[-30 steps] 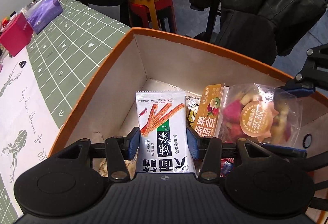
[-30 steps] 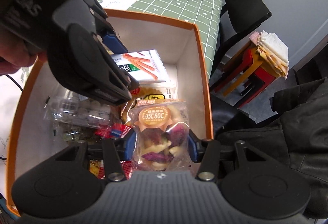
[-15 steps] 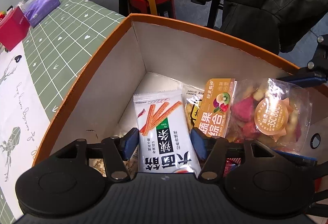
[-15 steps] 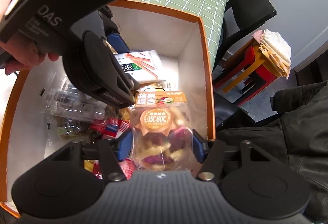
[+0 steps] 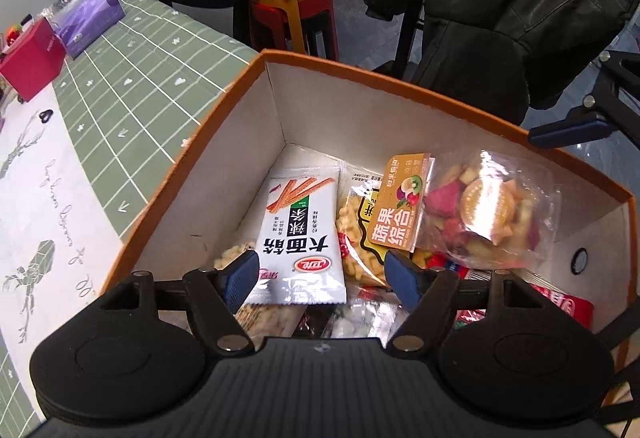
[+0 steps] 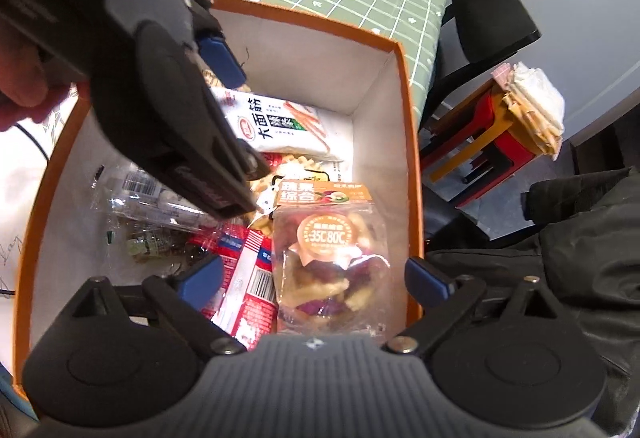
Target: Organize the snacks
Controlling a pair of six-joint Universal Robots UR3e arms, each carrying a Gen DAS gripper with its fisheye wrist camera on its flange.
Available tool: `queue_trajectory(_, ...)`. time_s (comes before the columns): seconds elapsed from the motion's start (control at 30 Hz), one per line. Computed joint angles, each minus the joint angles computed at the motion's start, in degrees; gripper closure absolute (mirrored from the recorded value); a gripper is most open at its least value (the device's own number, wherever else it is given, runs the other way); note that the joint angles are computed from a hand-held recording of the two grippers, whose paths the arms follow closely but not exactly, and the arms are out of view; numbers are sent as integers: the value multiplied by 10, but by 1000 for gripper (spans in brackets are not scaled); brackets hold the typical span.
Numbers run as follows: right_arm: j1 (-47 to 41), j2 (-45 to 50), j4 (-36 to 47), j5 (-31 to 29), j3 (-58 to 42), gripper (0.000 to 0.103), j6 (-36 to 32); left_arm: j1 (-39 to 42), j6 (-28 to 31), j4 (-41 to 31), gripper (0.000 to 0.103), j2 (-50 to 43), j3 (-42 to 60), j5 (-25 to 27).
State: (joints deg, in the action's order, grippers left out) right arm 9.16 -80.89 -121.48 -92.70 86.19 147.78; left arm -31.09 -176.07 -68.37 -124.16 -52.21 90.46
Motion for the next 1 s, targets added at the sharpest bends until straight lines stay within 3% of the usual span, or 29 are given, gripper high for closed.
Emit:
queue_trajectory(0.33, 34, -82, -12, -15, 40, 8, 24, -11, -9, -22, 19, 166, -109, 22)
queue_trajectory(0.6, 64, -190, -55, 1, 116, 7, 72, -29, -54, 29, 19, 371, -272, 63)
queue_trajectory(0.8, 106, -279, -134, 17, 210, 7, 132, -71, -116, 83, 19, 527, -399, 101)
queue_trajectory(0.93, 163, -329, -222, -9, 281, 8, 194, -143, -176, 138, 17, 603, -481, 170)
queue_trajectory(1.0, 209, -343, -273, -44, 314, 8, 226, -204, -220, 179, 15, 624, -523, 240)
